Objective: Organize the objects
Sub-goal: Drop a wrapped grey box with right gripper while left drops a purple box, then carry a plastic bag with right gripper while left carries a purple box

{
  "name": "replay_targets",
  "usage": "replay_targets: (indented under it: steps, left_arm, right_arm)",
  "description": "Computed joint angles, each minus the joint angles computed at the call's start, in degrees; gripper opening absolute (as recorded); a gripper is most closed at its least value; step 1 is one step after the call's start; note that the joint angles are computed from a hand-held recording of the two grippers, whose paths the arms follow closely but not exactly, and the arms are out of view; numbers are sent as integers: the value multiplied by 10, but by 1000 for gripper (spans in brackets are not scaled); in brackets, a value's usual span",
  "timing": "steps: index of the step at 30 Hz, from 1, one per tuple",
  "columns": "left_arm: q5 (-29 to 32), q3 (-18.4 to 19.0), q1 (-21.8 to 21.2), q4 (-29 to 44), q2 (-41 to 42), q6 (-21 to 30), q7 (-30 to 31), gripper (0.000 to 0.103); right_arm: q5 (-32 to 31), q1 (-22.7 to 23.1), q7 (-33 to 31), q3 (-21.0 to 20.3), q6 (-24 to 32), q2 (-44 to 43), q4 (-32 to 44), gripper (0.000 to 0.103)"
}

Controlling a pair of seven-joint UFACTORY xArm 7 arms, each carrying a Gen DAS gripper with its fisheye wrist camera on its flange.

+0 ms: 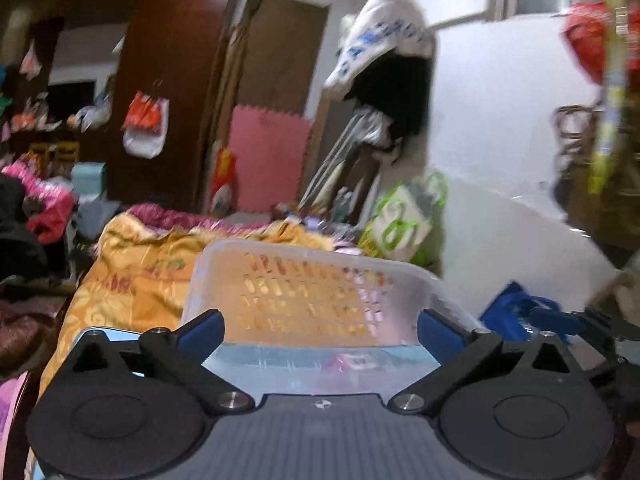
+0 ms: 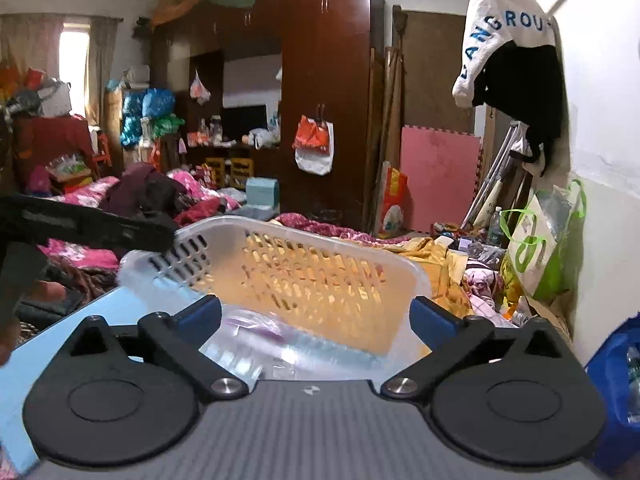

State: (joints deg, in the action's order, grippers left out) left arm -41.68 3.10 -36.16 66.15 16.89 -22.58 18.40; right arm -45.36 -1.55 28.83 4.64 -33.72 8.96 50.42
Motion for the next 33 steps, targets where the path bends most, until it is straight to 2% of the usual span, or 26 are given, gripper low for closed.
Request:
replay_targets:
  steps: [2, 4, 5, 7, 9, 11, 13, 16, 17, 18, 21, 25, 27, 31, 33]
  left_arm:
    - [67, -54, 49, -76, -38, -43, -57, 103]
    - [46, -64, 37, -134, -58, -102, -47, 103]
    - [35, -74, 35, -160, -65, -131, -42, 103]
    - [36, -98, 39, -218, -75, -192, -60, 103]
    - [53, -119, 51, -265, -86, -221, -92, 103]
    - [60, -132, 55, -291, -87, -247, -109, 103]
    - [38, -139, 50, -294, -85, -253, -85, 103]
    - [14, -142, 48, -283, -80, -239, -66, 102]
    - [19, -142, 51, -282, -79, -234, -71, 101]
    - [21, -142, 53, -281, -76, -228, -74, 101]
    - [26, -139, 54, -279, -66, -225, -75, 100]
    - [44, -136, 58, -288, -57, -228, -98, 100]
    - [49, -134, 59, -288, -53, -226, -103, 100]
    - [69, -130, 62, -284, -40, -219, -116, 100]
    - [57, -126, 56, -275, -29, -224, -112, 97]
  right_arm:
    - [3, -11, -8, -13, -56, -19, -56, 103]
    - [25, -13, -40, -27, -88, -42, -120, 103]
    - [61, -9, -74, -32, -115, -46, -156, 103]
    - [97, -4, -108, -36, -142, -50, -198, 103]
    - [106, -4, -133, -41, -185, -48, -241, 103]
    - [78, -10, -118, -43, -217, -33, -257, 103]
    - [62, -7, -124, -37, -222, -25, -258, 103]
    - [141, 27, -202, -20, -221, -29, -264, 101]
    - [153, 36, -213, -15, -219, -27, -259, 94]
    - [151, 39, -212, -14, -214, -25, -253, 81]
    - [150, 47, -217, -11, -183, -20, -239, 60]
    - [147, 45, -213, -11, -178, -6, -234, 51]
    - [128, 38, -196, -12, -176, -2, -229, 41]
    - [133, 41, -208, -10, -183, 1, -243, 39]
    - [127, 38, -207, -11, -189, 1, -246, 38]
